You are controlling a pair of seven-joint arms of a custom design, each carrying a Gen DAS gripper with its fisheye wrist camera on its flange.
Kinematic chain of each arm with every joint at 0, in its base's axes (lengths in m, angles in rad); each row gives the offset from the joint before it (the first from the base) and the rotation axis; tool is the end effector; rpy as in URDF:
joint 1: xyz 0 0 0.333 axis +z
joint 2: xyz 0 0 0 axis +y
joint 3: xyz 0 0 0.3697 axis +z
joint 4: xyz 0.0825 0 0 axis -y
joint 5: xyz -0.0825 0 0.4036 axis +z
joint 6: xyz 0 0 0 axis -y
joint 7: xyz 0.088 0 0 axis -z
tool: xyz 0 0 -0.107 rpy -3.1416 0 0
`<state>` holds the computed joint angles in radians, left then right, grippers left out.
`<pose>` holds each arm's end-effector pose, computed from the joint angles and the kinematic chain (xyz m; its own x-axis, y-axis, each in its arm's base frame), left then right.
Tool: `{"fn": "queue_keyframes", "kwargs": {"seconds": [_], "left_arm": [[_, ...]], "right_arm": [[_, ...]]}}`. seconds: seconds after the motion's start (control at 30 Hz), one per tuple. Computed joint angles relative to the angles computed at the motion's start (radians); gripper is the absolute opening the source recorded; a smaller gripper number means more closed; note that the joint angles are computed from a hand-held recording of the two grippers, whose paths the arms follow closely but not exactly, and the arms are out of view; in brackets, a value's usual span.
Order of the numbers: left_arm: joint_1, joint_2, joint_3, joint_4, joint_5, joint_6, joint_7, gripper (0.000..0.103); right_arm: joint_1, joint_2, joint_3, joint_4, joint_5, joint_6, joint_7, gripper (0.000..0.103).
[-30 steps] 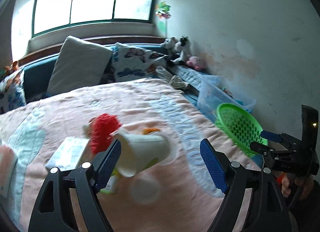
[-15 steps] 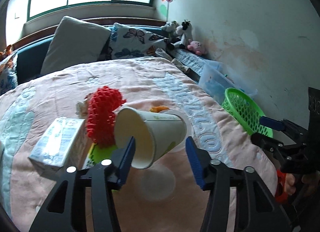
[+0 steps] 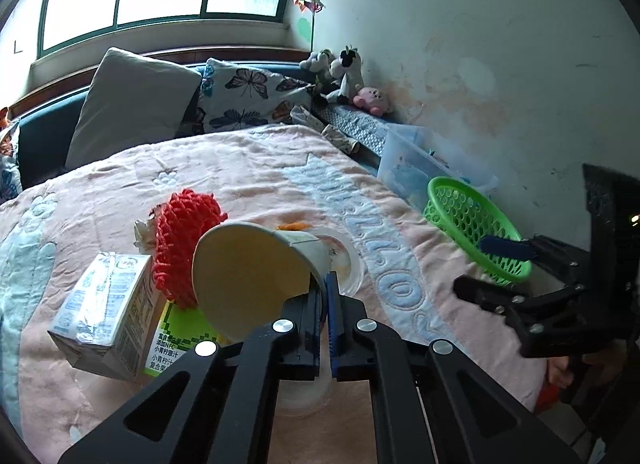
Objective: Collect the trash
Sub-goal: 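Return to the bed and grasp the white paper cup with the left tool, then grasp the clear plastic cup with the right tool while the left tool holds the paper cup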
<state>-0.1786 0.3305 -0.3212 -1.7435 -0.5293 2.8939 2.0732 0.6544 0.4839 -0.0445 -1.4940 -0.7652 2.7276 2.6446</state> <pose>0.6630 -0.2919 0.5252 -0.5305 -0.8258 0.1914 -0.6155 0.2200 -0.7568 0.6211 0.4751 0.5096 0.1749 -0.9820 -0.0712 -0.6244 -0.0547 -0.7792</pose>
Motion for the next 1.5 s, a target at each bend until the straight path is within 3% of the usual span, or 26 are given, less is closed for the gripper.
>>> {"fn": "queue_keyframes", "kwargs": {"seconds": [0.07,0.3,0.63,1.17,1.4,1.5], "left_arm": [[0.027,-0.013,-0.031,-0.008,-0.048,0.007,0.041,0.004],[0.057,-0.08,-0.052,-0.056,-0.162,0.056,0.135,0.004],[0.057,-0.148,-0.03,-0.107,-0.321,0.068,0.276,0.004],[0.035,-0.148,0.011,-0.109,-0.359,0.052,0.292,0.004],[0.034,-0.148,0.011,-0.113,-0.361,0.054,0.293,0.004],[0.033,-0.148,0.011,-0.113,-0.357,0.054,0.291,0.004]], "right_arm": [[-0.002,0.01,0.006,0.015,0.007,-0.003,-0.017,0.084],[-0.011,0.085,0.031,0.12,0.085,-0.04,-0.144,0.084],[-0.037,0.257,0.067,0.357,0.294,-0.096,-0.365,0.089],[-0.007,0.477,0.017,0.723,0.43,-0.285,-0.502,0.09],[0.006,0.494,-0.01,0.75,0.435,-0.297,-0.487,0.07],[-0.001,0.457,-0.002,0.682,0.44,-0.25,-0.467,0.069]]}}
